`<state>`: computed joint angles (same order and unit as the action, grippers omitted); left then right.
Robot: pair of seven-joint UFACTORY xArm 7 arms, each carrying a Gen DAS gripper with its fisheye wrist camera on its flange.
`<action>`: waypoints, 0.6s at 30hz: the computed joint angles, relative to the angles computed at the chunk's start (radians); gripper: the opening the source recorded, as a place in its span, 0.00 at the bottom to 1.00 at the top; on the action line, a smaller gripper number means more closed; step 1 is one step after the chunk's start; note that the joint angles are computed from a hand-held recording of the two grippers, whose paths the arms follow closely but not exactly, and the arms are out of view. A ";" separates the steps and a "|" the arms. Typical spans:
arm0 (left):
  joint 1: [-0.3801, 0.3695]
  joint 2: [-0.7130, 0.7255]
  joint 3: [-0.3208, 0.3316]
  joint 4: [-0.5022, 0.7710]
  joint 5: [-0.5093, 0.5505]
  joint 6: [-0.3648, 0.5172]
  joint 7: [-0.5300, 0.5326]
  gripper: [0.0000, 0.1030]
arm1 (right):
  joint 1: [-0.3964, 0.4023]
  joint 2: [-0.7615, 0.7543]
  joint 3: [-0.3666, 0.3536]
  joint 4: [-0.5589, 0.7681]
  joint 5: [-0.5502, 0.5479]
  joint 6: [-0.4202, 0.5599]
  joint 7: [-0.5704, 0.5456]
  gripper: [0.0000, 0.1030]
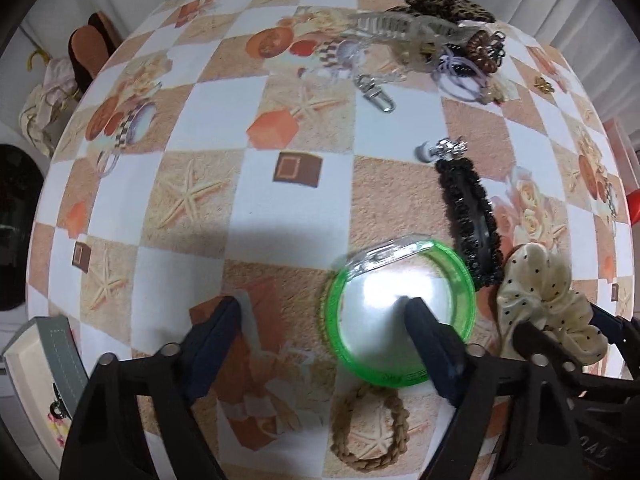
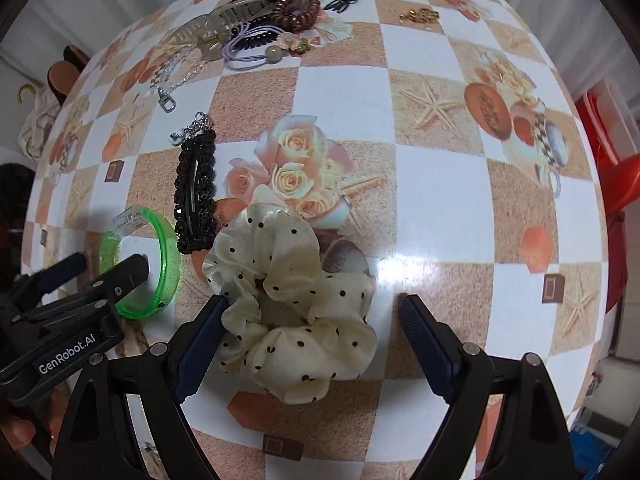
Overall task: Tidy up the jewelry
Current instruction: 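Grasp the green bangle with the left tool while the right tool grasps the cream polka-dot scrunchie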
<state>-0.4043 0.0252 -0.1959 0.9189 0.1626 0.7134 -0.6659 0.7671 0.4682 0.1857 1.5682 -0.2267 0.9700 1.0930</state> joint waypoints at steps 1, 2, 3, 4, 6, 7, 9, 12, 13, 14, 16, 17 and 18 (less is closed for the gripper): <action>-0.002 0.001 -0.001 0.004 0.005 -0.003 0.003 0.76 | 0.004 0.006 -0.001 0.010 -0.007 0.008 -0.002 0.86; -0.004 0.005 -0.003 0.010 0.008 -0.004 0.007 0.70 | 0.009 0.012 -0.003 0.019 -0.013 0.016 -0.001 0.86; -0.006 0.009 -0.004 0.016 0.010 -0.005 0.011 0.63 | 0.013 0.018 -0.004 0.029 -0.018 0.021 -0.001 0.83; -0.008 0.011 -0.006 0.021 0.009 -0.007 0.017 0.59 | 0.017 0.021 -0.006 0.035 -0.024 0.028 0.000 0.79; -0.013 0.018 -0.007 0.033 0.012 -0.007 0.025 0.42 | 0.027 0.024 -0.008 0.043 -0.037 0.039 -0.005 0.69; -0.015 0.023 -0.007 0.041 0.011 -0.007 0.029 0.37 | 0.029 0.024 -0.007 0.047 -0.041 0.040 -0.010 0.62; -0.017 0.030 -0.006 0.052 0.006 -0.004 0.034 0.19 | 0.032 0.027 -0.004 0.053 -0.042 0.035 -0.020 0.49; -0.007 0.032 -0.002 0.054 -0.067 -0.021 0.077 0.12 | 0.030 0.015 0.001 0.033 -0.029 0.000 -0.017 0.21; -0.006 0.024 -0.001 0.045 -0.084 -0.030 0.084 0.12 | 0.031 0.014 0.000 0.032 -0.027 -0.006 -0.013 0.18; -0.005 0.017 0.000 0.042 -0.086 -0.031 0.084 0.12 | 0.036 0.009 -0.003 0.031 -0.034 -0.004 -0.007 0.17; -0.008 -0.007 -0.004 0.023 -0.090 -0.040 0.080 0.12 | 0.038 -0.001 -0.004 0.021 -0.040 -0.019 0.006 0.15; -0.006 -0.017 -0.003 0.019 -0.097 -0.042 0.086 0.12 | 0.036 -0.016 -0.003 0.003 -0.036 -0.035 0.015 0.15; -0.005 -0.035 -0.003 0.002 -0.103 -0.049 0.090 0.12 | 0.031 -0.046 0.001 -0.035 -0.030 -0.054 0.026 0.15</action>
